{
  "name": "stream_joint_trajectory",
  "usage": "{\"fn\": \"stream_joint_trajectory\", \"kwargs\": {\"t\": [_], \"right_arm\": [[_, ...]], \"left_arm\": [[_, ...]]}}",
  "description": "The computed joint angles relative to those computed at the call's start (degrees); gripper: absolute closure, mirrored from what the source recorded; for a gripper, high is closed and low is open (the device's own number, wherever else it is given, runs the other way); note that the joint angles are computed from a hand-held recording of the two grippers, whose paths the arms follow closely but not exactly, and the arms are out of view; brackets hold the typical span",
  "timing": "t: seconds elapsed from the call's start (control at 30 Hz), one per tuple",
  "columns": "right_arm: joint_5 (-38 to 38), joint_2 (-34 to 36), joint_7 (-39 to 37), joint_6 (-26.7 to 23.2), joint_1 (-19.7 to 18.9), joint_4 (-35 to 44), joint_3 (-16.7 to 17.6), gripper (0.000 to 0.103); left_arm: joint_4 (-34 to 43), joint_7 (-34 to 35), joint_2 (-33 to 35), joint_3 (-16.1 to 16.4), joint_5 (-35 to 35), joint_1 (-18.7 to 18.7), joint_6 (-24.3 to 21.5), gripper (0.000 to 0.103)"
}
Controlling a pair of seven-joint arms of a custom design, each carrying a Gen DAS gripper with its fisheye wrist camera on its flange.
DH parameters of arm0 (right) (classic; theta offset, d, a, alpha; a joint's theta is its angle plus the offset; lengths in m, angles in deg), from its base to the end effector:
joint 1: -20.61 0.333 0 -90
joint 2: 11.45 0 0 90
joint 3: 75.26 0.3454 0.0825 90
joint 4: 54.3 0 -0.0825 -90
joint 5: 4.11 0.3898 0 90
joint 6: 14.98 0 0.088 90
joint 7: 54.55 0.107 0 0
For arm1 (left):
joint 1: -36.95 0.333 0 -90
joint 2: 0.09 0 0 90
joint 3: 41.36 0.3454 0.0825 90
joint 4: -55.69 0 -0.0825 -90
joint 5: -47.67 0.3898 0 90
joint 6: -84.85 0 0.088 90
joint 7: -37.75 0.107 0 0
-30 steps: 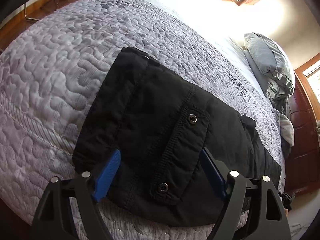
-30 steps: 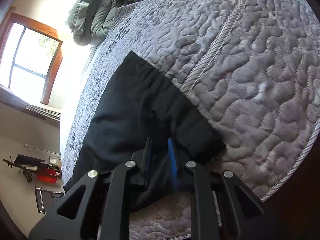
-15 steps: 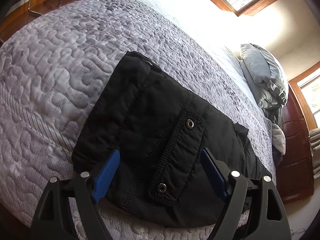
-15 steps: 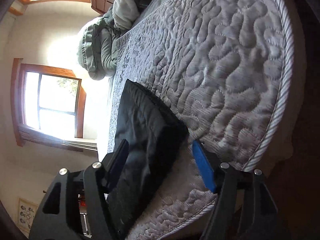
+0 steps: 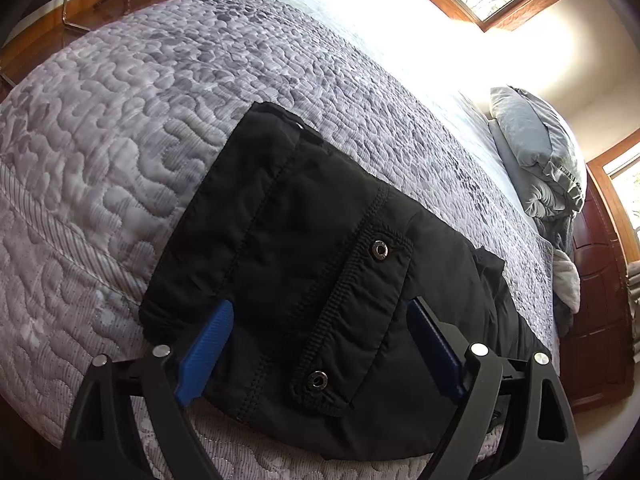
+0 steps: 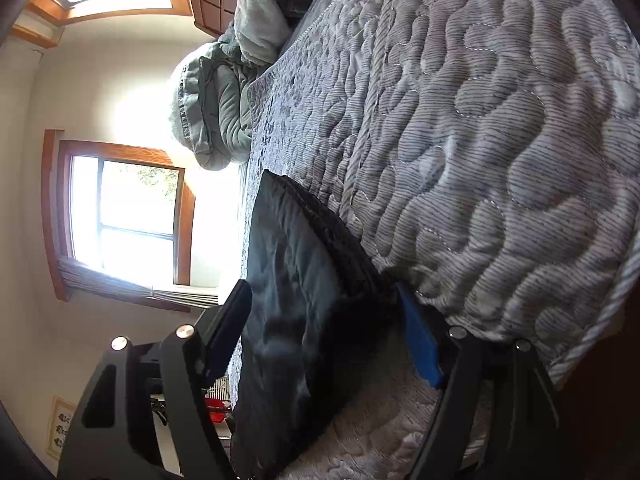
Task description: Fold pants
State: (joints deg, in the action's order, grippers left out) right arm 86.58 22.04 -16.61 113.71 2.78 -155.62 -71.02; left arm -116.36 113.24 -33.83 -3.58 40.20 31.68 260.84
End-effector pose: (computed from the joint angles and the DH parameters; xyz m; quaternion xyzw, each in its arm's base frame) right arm 0.6769 -0.1402 0.2661 -0.4124 0.7284 0.1575 0.5241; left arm 0.2896 0.1739 0.3585 -0.9040 0.2844 -0.3077 0.0855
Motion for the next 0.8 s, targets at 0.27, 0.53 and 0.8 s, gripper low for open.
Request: {"fn": "stream_joint_trajectory", "kwargs": {"t": [0.27, 0.53, 0.8], "right_arm": [[4.1, -0.5, -7.7, -3.0, -0.7, -3.0, 0.2, 0.038], [5.9, 0.6, -8.8, -5.5, -0.9, -1.8, 0.8, 0.047], [4.9, 2.4, -5.2, -2.8, -0.3, 0.9, 1.0, 0.073]], "left_arm": [[0.2, -0.5, 0.7, -0.6, 0.0, 0.3, 0.1, 0.013], [0.8, -0.9, 1.2, -1.6, -0.3, 0.9, -0.8, 0.011], [0.8, -1.8, 1.7, -1.9, -0.4, 0.7, 0.1, 0.008]]}}
